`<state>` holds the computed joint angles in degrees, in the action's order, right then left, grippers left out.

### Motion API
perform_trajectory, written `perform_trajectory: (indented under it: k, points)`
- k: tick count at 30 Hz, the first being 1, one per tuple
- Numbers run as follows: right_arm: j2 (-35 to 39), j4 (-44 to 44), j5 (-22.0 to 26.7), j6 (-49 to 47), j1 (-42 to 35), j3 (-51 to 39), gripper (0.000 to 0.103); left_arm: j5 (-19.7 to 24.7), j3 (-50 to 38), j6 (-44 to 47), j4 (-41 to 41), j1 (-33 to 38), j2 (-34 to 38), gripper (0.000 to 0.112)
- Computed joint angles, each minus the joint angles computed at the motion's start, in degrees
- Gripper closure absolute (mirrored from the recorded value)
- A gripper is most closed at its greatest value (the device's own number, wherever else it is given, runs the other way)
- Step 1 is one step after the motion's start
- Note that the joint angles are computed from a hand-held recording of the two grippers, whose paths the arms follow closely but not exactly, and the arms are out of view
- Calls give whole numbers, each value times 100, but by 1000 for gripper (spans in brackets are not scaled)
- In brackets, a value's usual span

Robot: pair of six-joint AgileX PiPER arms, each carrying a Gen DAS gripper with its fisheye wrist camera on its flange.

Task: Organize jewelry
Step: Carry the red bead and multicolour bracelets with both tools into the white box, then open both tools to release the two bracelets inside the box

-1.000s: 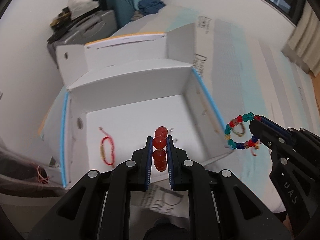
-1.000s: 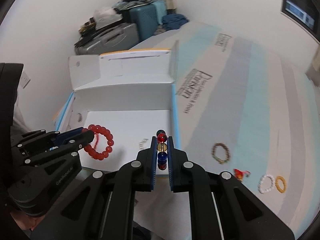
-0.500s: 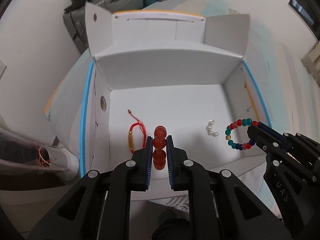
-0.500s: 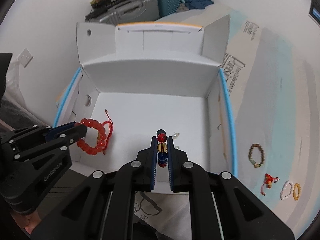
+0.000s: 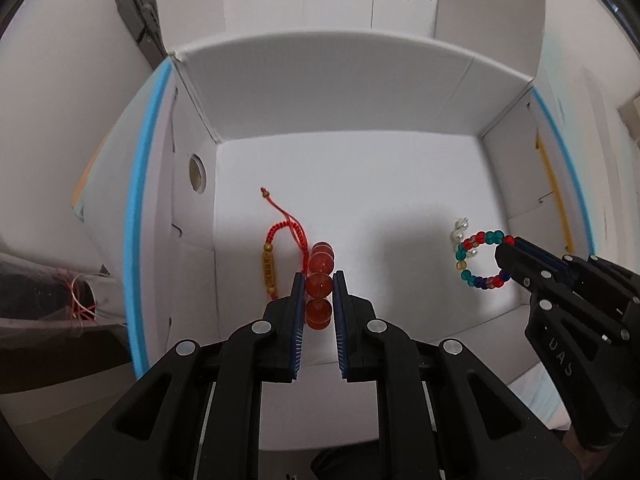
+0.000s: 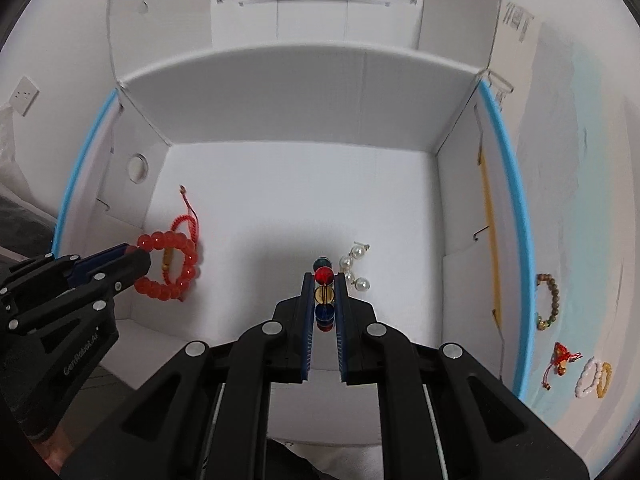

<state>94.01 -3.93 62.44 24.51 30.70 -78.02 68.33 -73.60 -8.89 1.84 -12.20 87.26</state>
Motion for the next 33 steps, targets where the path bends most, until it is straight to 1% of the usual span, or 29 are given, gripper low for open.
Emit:
perform_trajectory:
  k: [6,16,24,26,28,30,32,33]
  points:
    - [471,280,263,-197,-207,-246,94,94,-78,-20,93,26,278,100]
    - [791,358,135,-183,-271,-234,94,84,-43,-144,319,-63,409,99]
    - [844,325,52,-87,-268,-148,89,42,-96,-414,651,-215,459,97]
    - [804,323,4,-93,-261,-106,79,36,-92,-459,714,-250,443,95]
    - [746,280,-54,-62,-234,-52,71,-11,-64,-532,761,-279,400,81]
    - [679,256,-128,-45,-220,11,67,-70,-18,-591,778,-304,332,77]
    - [618,295,-181,-80,-223,65,59,-80,-10,-608,768,-304,290,73]
    - [575,294,-213,-94,-214,98,57,-109,-3,-631,754,-288,251,68]
